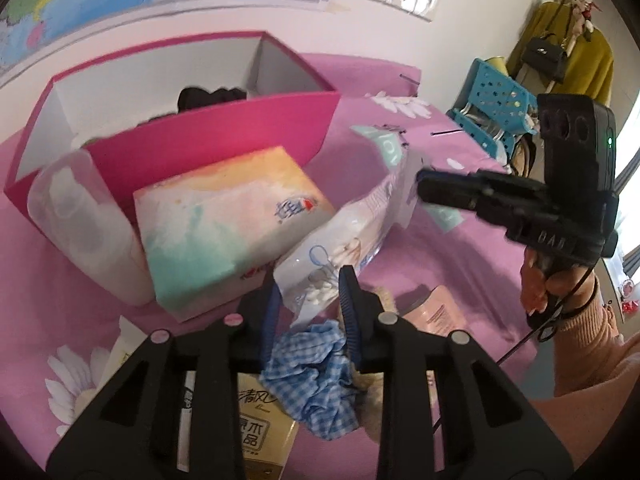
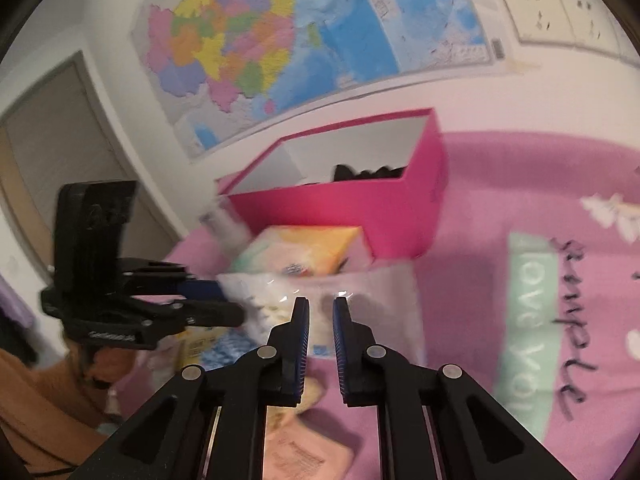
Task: Organize soft objects
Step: 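Grasp the clear cotton-swab bag with the right gripper, then carry the cotton-swab bag into the pink box and release it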
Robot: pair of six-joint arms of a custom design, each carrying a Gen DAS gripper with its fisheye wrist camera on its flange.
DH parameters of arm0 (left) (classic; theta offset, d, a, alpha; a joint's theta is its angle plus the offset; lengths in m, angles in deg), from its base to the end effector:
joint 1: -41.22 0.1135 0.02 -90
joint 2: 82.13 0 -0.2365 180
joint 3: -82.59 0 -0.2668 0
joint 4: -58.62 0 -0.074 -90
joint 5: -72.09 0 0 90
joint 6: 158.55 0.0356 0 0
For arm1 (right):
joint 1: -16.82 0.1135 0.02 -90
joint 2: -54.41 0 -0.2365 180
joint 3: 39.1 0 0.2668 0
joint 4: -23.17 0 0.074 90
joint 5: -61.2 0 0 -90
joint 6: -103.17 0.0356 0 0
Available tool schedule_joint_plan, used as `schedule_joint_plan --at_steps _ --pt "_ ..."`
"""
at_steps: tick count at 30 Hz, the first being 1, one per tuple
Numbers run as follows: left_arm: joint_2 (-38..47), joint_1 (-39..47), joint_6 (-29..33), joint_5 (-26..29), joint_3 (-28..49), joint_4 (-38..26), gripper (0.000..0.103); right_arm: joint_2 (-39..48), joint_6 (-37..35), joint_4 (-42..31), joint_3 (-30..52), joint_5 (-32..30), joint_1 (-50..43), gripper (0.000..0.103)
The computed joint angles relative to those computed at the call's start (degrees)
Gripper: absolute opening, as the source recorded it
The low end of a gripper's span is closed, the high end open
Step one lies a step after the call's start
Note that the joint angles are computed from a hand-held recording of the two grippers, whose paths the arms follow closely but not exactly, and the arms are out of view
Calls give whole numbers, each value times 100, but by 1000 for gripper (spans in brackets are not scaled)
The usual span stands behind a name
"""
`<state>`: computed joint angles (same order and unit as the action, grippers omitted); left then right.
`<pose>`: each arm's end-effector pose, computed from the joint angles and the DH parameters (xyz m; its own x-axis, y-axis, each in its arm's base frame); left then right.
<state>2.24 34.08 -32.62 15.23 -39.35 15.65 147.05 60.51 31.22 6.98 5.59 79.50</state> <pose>0.2682 -0.0532 0.1335 -0.5778 0.5676 -0.5865 0.7843 0.5851 -0.2064 0.1534 0.2531 0.0917 -0.5836 0.1924 -0.7889 -0.1492 0.9296 0.3371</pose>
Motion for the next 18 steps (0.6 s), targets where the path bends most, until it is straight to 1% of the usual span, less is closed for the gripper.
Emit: schedule_joint_plan --at_steps 1,2,3,5,7,8,10,13,14,15,16,17,18 --pt "58 23 11 -7 15 -6 30 -18 111 -185 22 184 13 21" --pt "96 68 41 -3 14 -10 30 -64 166 -147 -66 188 -24 26" --pt "129 117 89 14 22 -26 31 -129 317 -69 -216 249 -47 32" --pt "201 203 203 71 66 -136 35 -188 483 -1 -405 397 -67 41" --pt "315 253 340 130 145 -258 41 -168 542 62 -514 291 -151 58" --pt "368 231 363 90 176 -277 41 -119 450 190 -542 119 -234 59" --pt "402 157 341 -9 148 -247 41 -19 264 230 -474 -2 -336 59" --pt "439 20 277 -114 100 -185 41 283 -53 531 -337 -500 -656 58" --pt "404 -23 245 -172 61 -147 40 398 -139 605 -277 -698 -759 51" --pt "358 -91 171 -262 21 -79 39 504 -194 644 -215 -826 -832 33" --pt "313 -112 131 -293 -8 -36 33 589 -208 685 -183 -905 -871 23" --pt "278 -117 108 -300 -2 -45 29 651 -222 681 -146 -992 -914 22" --pt "253 -94 101 -300 6 -63 27 655 -214 699 -161 -964 -900 20"
